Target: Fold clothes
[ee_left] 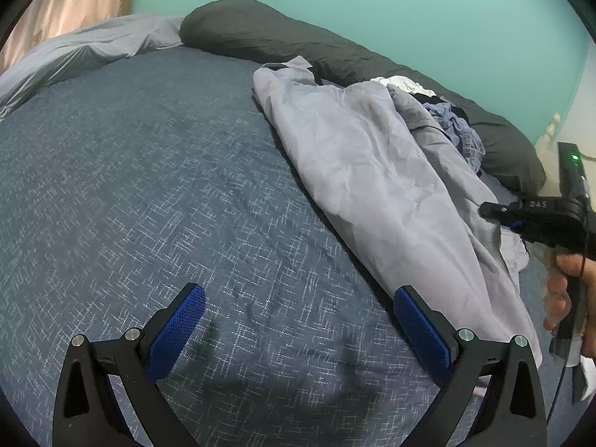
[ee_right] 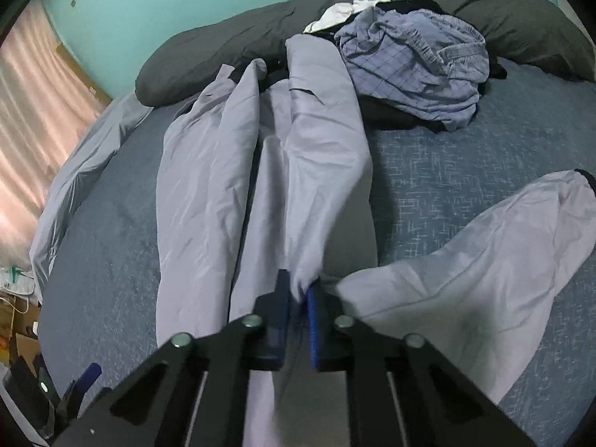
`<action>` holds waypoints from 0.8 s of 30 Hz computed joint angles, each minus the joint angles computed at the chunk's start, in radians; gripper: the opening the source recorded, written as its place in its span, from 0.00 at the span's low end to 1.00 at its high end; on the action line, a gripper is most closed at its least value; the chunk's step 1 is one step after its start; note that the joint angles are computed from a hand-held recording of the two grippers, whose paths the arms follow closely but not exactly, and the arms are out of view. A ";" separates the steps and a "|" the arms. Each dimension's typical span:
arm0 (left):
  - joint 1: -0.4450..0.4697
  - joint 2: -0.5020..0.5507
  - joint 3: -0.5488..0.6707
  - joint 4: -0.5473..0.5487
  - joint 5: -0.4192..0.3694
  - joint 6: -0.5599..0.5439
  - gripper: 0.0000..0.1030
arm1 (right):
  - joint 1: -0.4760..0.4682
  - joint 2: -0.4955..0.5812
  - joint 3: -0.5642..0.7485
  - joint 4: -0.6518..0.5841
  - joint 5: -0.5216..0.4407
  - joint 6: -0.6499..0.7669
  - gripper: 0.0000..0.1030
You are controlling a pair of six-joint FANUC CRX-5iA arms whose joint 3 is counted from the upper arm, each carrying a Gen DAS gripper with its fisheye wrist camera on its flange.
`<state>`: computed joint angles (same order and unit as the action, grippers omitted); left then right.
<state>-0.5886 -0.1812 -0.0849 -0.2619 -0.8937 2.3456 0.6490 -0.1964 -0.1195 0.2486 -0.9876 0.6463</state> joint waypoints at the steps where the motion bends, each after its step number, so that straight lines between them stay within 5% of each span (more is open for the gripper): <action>1: -0.001 0.000 0.001 -0.001 0.000 0.000 1.00 | 0.004 -0.015 -0.012 0.008 0.009 -0.006 0.05; 8: -0.003 0.002 0.004 -0.001 -0.001 0.003 1.00 | 0.071 -0.162 -0.109 0.037 0.021 -0.056 0.03; 20: -0.005 -0.006 0.001 -0.010 -0.010 0.013 1.00 | 0.291 -0.505 -0.326 0.153 -0.115 -0.251 0.03; 24: -0.006 -0.006 0.001 -0.011 -0.010 0.015 1.00 | 0.288 -0.505 -0.305 0.005 -0.205 -0.177 0.03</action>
